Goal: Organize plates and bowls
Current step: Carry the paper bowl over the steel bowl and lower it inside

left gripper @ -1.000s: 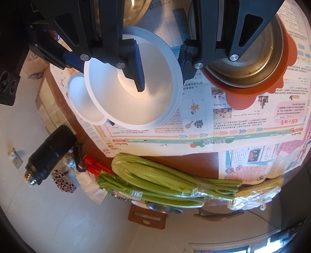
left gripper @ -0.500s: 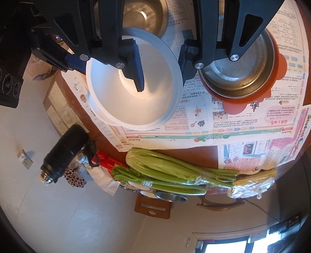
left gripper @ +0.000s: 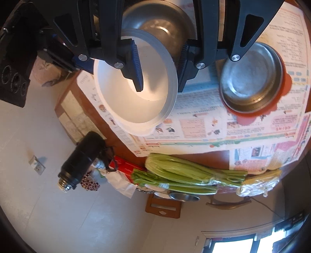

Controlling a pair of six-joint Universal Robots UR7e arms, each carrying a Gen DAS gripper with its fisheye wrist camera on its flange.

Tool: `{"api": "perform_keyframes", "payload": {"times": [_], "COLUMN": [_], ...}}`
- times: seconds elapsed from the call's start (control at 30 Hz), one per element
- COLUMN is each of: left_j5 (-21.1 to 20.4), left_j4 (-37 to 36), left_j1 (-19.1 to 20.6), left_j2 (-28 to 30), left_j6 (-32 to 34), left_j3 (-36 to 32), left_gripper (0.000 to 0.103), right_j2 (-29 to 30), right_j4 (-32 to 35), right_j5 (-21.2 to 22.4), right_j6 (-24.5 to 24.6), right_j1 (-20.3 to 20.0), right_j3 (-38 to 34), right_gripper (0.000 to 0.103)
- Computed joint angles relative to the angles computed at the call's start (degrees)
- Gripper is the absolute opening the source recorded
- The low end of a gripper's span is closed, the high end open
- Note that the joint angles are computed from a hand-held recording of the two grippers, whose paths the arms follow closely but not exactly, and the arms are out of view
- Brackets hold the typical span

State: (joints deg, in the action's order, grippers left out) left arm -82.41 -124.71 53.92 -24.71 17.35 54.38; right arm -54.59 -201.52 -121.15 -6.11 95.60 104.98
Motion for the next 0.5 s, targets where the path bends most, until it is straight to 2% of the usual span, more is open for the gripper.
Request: {"api": "perform_keyframes", "payload": {"times": [0.1,0.2,0.3,0.5], "left_j5": [0.73,0.80,0.73,3.22], "left_j4": [-0.86,-2.47,-2.10,-3.64], "left_j1": [-0.60,-1.00,-1.00,-1.46], "left_j2": [-1.47,-2.83,-3.13,-3.81], "left_j6": [0.80,1.29,0.04,-0.28], "left_j3": [3.21,6.17,6.77,9.40], "left_gripper": [0.035,0.037,0.038,0.039], "right_j2": [-1.02,-1.14,-1.34,-1.55], "right_j4": [-0.68,-1.80,-2.23,-2.05], "right_j5": [0.21,-2.09,-2.38,-1.83], "right_j6": [1.00,0.32,-0.22,-0.46], "right_j1": [-0.05,0.66,1.03,0.77], "right_j3": [2.31,3.33,3.84,5.04], "right_gripper": [0.045,0.045,0.045,0.045]}}
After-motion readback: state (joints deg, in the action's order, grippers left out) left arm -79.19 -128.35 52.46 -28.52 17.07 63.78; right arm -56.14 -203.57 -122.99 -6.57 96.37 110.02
